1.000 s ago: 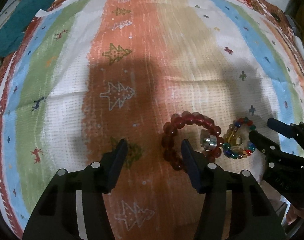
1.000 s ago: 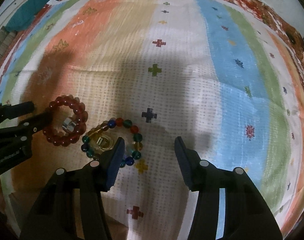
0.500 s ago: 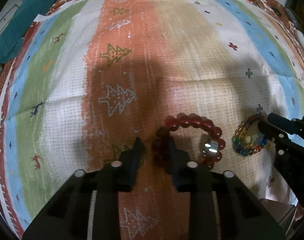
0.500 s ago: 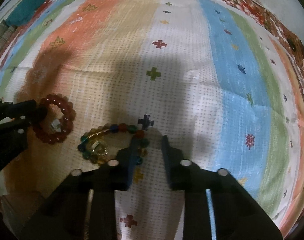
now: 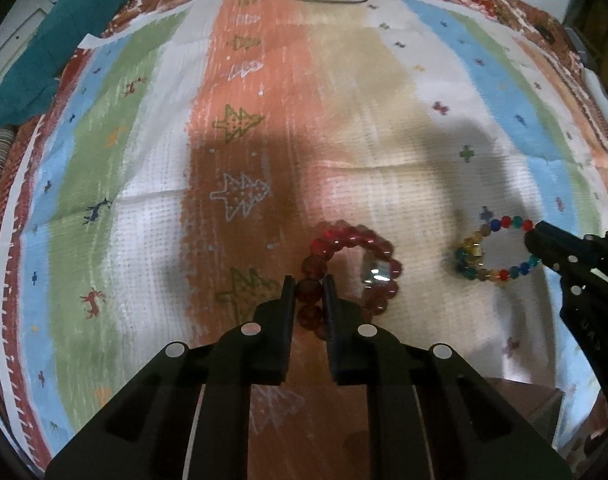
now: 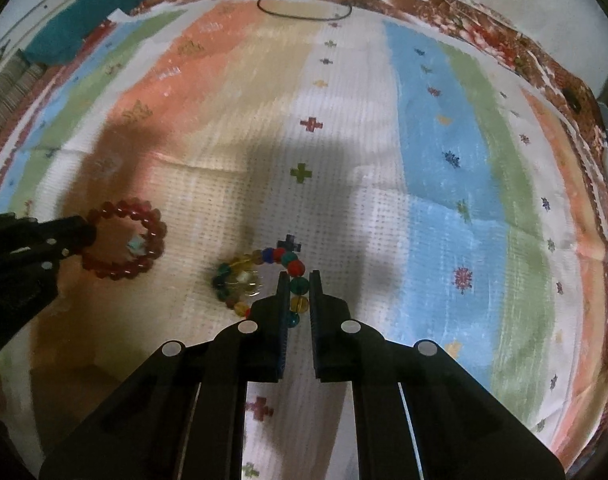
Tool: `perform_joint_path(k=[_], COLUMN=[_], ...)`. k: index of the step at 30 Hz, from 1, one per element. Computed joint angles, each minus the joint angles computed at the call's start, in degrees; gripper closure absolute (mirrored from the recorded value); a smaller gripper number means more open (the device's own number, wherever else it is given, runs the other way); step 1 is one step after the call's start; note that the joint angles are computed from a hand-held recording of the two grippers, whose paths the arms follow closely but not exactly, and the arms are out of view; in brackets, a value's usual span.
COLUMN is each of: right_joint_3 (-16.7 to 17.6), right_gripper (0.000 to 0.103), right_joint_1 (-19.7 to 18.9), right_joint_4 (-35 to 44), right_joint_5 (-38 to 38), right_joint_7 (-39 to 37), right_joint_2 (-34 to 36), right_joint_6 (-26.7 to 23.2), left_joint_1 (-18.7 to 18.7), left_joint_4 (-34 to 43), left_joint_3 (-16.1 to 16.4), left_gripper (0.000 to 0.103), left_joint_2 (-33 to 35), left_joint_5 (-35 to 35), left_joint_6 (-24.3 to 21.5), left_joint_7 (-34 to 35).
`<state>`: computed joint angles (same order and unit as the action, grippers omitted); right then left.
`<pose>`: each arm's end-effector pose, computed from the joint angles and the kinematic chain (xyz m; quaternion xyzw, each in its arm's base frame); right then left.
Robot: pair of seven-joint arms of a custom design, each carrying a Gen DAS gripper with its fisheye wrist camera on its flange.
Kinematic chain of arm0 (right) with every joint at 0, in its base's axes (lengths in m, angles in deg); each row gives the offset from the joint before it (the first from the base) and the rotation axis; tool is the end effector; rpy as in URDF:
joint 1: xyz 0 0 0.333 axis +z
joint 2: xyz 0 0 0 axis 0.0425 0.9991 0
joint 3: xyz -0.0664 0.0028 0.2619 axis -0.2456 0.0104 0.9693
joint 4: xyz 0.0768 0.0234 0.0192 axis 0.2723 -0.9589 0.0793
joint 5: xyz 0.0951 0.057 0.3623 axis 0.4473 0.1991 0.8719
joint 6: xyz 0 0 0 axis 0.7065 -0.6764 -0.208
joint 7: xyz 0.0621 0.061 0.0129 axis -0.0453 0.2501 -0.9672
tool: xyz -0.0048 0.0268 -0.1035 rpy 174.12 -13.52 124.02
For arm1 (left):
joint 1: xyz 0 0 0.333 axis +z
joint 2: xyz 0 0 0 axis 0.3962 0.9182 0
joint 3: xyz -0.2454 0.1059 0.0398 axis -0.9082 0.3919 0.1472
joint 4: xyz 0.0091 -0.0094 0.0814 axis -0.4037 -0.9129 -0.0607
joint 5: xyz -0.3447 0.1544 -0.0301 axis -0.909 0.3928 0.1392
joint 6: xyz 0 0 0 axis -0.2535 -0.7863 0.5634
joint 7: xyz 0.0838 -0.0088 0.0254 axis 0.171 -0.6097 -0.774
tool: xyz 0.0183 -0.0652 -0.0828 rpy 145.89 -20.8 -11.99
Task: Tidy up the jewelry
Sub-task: 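Grasp the red-bead bracelet with the left tool while the right grasps the multicolour bracelet, then carry the red-bead and multicolour bracelets back over the silver tin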
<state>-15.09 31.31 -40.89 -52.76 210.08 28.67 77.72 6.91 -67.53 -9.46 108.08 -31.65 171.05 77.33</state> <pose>0.5509 0.3235 0.5289 -0.6639 0.7214 -0.1618 0.1125 0.6156 -0.2974 0.5273 -0.5462 0.8225 -0.1368 0.0800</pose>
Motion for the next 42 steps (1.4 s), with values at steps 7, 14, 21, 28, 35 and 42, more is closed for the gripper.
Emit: perform_joint_path(k=[7,14,21,28,35,42], right_joint_3=[0.8,1.6,2.5,3.5,4.3,5.2], right_gripper=[0.093,0.093,0.093,0.093,0.093,0.093], right_joint_1=[0.3,0.1,-0.5,-0.9,-1.2,-1.4], right_joint_4=[-2.1,-4.4,-6.6,-8.7,-10.4,-11.9], right_joint_5=[0.3,0.0,0.5,-0.5,-1.0,-1.5], right_joint_7=[1.2,2.7,3.4,4.1,4.2,4.3], right_joint_2=[-2.8,-5.4,-7.8,-10.1,-11.9,-13.8], right_joint_6=[3.1,4.6,6.3,7.8,8.4,9.5], left_joint_1=[1.1,1.6,2.3,2.8,3.0,3.3], left_joint_4=[-1.5,-3.9,-7.7,-11.8,-14.4,-18.2], left_joint_3=[-1.2,-1.4,-1.6,-1.5,-1.4,-1.3], left_gripper=[0.090,0.090,0.090,0.090,0.090,0.090], left_joint_2=[-2.9,-6.0,-10.1,-13.9,-16.3,-19.7], left_joint_5=[-3.5,-5.4,-7.3,-9.0,-10.3,-12.9], left_joint_6=[2.6,3.9,5.8,7.6,8.5,10.2], left_joint_7=[1.7,3.1,4.0,4.8,5.5,7.4])
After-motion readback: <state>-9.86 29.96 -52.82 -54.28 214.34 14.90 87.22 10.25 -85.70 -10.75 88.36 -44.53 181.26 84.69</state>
